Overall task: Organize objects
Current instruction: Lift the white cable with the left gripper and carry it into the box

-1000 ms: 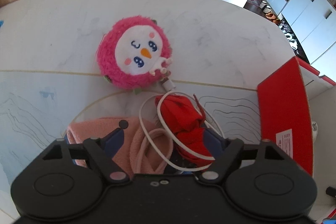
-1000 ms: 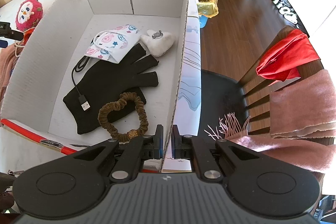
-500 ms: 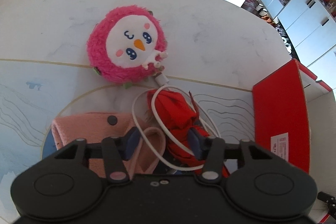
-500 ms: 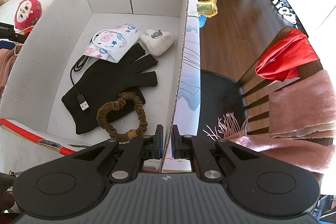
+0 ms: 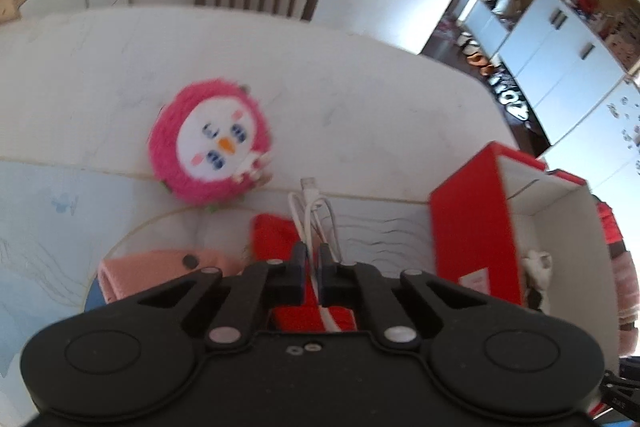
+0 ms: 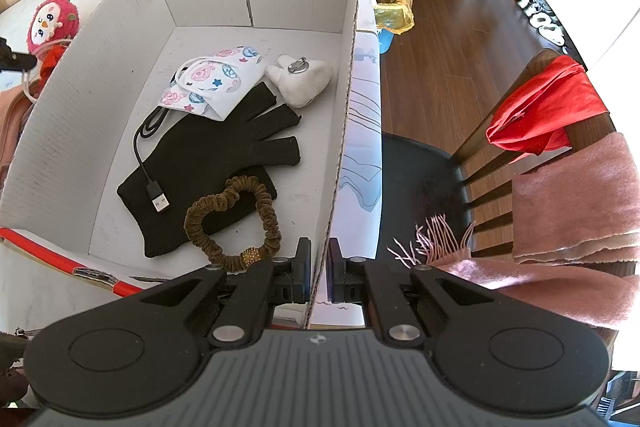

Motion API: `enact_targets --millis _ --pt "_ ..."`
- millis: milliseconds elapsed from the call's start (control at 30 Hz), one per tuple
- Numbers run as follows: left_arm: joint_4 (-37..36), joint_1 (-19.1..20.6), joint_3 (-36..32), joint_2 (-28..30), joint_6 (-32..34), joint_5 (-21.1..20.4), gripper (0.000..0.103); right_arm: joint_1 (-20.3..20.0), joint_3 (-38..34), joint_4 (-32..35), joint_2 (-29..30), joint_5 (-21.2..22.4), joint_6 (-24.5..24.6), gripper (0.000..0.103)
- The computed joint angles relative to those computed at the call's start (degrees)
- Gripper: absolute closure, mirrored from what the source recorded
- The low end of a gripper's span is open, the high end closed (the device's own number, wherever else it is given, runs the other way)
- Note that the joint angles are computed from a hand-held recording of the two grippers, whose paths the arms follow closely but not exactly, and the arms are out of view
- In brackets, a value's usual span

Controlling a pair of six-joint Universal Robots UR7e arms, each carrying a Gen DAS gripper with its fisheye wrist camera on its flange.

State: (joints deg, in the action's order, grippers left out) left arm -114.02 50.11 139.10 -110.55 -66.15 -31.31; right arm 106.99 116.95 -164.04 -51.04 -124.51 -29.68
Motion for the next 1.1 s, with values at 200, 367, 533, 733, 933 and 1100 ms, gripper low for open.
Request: enact_targets --millis 200,367,533,733,933,1100 --pt "-2.7 -3.2 -0.8 1.5 3.3 0.3 0.103 0.0 -0.2 0.0 0.1 0.1 0.0 0.096" --pt "-3.8 -6.1 -1.6 2.9 5.0 1.3 0.103 0.0 -0.2 0.0 0.1 0.1 0.0 0.096" --pt "-5.4 -8.9 -2.3 3.9 6.7 2.9 0.103 0.0 -0.2 0.0 0.2 0.2 0.1 0.096" --pt "-11.0 -11.7 -3.4 5.5 12.4 5.5 0.103 0.0 -0.3 -0.1 0.2 0.1 0.1 0.096" --pt "-20.0 -13.0 -5.1 9.2 21.2 4.3 0.103 0.0 -0.2 -0.1 0.2 0.2 0.1 0.096" --pt "-28.0 -11.9 -6.3 14.4 28.0 0.5 0.103 0.0 -0.2 -0.1 0.2 0.2 0.1 0.096"
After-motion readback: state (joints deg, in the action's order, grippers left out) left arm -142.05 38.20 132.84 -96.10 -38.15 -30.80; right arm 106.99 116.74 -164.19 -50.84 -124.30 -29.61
